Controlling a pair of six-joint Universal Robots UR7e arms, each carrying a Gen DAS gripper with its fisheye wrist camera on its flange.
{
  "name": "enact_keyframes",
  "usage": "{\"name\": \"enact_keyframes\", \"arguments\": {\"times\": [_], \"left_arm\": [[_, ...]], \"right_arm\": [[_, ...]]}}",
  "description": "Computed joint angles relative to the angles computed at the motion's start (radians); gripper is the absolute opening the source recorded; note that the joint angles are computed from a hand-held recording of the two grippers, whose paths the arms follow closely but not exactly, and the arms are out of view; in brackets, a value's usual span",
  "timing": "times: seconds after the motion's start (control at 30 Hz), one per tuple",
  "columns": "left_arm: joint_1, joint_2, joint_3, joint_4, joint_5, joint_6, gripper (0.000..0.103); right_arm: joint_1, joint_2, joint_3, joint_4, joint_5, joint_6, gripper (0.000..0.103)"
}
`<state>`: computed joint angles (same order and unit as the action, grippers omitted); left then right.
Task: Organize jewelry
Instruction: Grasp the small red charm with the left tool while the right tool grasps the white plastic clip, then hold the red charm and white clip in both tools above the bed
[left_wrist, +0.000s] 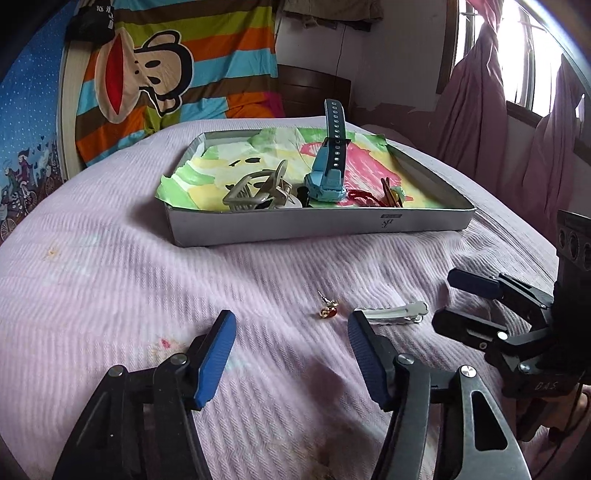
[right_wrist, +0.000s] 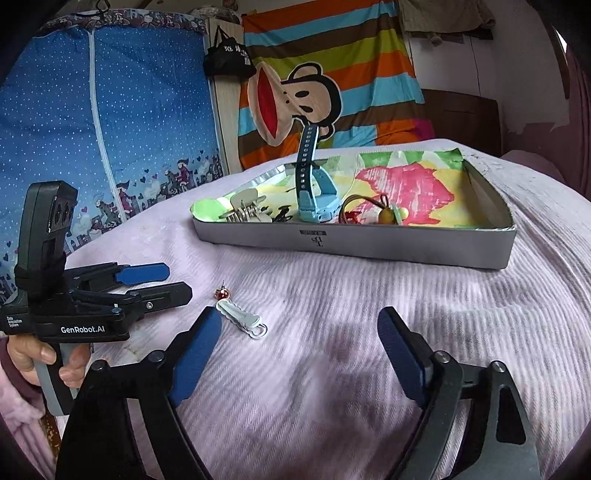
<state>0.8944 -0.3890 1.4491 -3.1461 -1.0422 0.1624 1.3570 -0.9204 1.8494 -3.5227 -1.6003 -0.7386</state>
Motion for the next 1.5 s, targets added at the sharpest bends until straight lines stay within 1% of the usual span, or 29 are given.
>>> {"name": "enact_keyframes", "arguments": {"times": [0.07,0.13,0.3,0.4,0.47,0.53,0.67,0.73,0.8,0.87,0.97,1.1,1.37,1.43,1.5], "left_arm": [[0.006,0.004,-0.015,0.026,-0.013,-0.009,0.055],[0.011,0.007,-0.026,0.049,-0.024,-0.016,0.053],[0.017,0.012,-0.041,0.068,-0.034,-0.031,0.053],[0.017,0.015,-0.047,0.076,-0.032,-0.034,0.053],[0.017,0.018,-0.053,0.083,-0.031,-0.035,0.053],[0.018,0.02,-0.058,0.089,-0.033,-0.038,0.053],[0.019,0.025,-0.07,0.106,-0.036,-0.043,0.053],[0.018,0.028,-0.078,0.118,-0.038,-0.043,0.053],[0.018,0.033,-0.089,0.134,-0.039,-0.045,0.051],[0.018,0.042,-0.111,0.167,-0.038,-0.051,0.043],[0.02,0.055,-0.142,0.212,-0.046,-0.056,0.035],[0.019,0.068,-0.163,0.229,-0.038,-0.061,0.032],[0.01,0.083,-0.159,0.193,0.007,-0.054,0.013],[0.011,0.08,-0.143,0.164,0.004,-0.048,0.012],[0.017,0.073,-0.126,0.143,-0.015,-0.061,0.012]], "right_arm": [[0.005,0.007,-0.019,0.047,-0.015,-0.013,0.069],[0.013,0.017,-0.036,0.08,-0.038,-0.029,0.064],[0.027,0.035,-0.066,0.135,-0.067,-0.058,0.055],[0.033,0.042,-0.085,0.172,-0.078,-0.064,0.048],[0.036,0.046,-0.095,0.19,-0.081,-0.065,0.041],[0.038,0.051,-0.102,0.198,-0.084,-0.065,0.036],[0.041,0.061,-0.114,0.194,-0.096,-0.054,0.018],[0.04,0.064,-0.118,0.182,-0.104,-0.034,0.014],[0.036,0.067,-0.121,0.163,-0.109,-0.014,0.014],[0.032,0.068,-0.12,0.148,-0.107,0.004,0.014],[0.026,0.067,-0.116,0.136,-0.097,0.027,0.014],[0.02,0.07,-0.122,0.14,-0.091,0.044,0.014],[0.013,0.073,-0.118,0.132,-0.081,0.056,0.014],[0.012,0.071,-0.116,0.134,-0.075,0.058,0.014],[0.009,0.068,-0.114,0.141,-0.068,0.061,0.014]]}}
